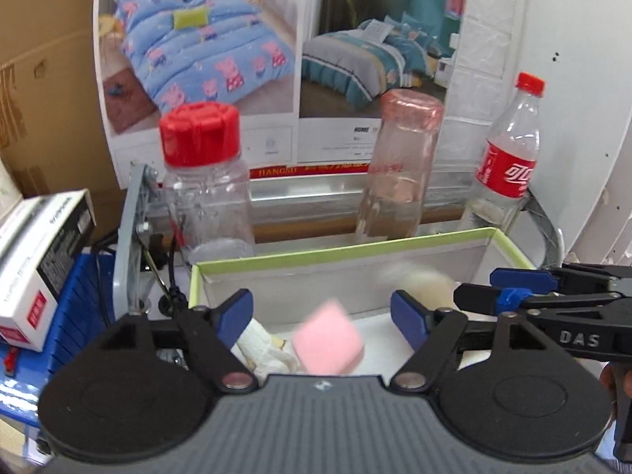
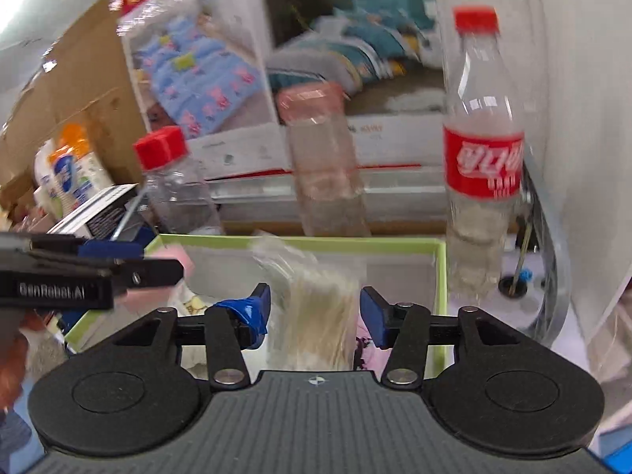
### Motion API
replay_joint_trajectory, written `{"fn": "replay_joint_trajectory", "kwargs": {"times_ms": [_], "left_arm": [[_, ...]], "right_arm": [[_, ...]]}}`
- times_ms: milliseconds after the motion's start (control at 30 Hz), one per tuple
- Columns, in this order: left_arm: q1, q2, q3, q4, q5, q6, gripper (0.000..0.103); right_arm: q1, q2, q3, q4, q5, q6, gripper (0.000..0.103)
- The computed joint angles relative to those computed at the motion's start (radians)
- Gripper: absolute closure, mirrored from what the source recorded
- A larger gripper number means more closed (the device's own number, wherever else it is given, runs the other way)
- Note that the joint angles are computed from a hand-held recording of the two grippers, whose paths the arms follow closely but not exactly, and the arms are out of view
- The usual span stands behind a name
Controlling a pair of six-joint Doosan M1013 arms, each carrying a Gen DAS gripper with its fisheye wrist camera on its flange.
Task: Organize soft objects
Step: 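Carry the sponge and swab bag into the green box and open both grippers, then withdraw the left gripper to the rolled white towel while the right gripper moves to the green towel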
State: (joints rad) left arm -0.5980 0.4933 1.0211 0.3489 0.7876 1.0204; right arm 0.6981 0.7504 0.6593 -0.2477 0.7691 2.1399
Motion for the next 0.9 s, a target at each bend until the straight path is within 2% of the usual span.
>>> {"fn": "replay_joint_trajectory", "kwargs": {"times_ms": [100,233,333,533,567,600,733,800,900], "left_arm": [[0.01,-0.009,0.024,-0.03,-0.025,-0.008,0.026],[0.009,-0.04,0.063,-0.001,-0.033,-0.049,0.026],[-0.004,-0.087,0.122,0.062,-0.05,-0.098,0.025],[-0.054,-0.212,0.282,0.233,-0.065,-0.271,0.016],[-0.066,-0.232,0.31,0.271,-0.058,-0.311,0.006],[-0.086,-0.255,0.345,0.346,-0.041,-0.381,0.001],[-0.158,-0.305,0.43,0.552,0.089,-0.541,0.0],[-0.184,-0.325,0.461,0.593,0.143,-0.585,0.0],[-0.206,-0.359,0.504,0.606,0.162,-0.628,0.0]], "right_arm": [[0.0,-0.017,0.042,-0.002,-0.061,0.013,0.061],[0.011,-0.034,0.068,-0.051,-0.081,0.023,0.054],[0.02,-0.05,0.086,-0.061,-0.079,0.006,0.051],[0.07,-0.146,0.235,-0.202,-0.102,0.089,0.046],[0.079,-0.166,0.268,-0.218,-0.109,0.113,0.045],[0.086,-0.184,0.3,-0.23,-0.118,0.134,0.045],[0.124,-0.26,0.44,-0.314,-0.135,0.268,0.044],[0.144,-0.288,0.499,-0.359,-0.136,0.349,0.044],[0.168,-0.325,0.575,-0.413,-0.15,0.48,0.043]]}}
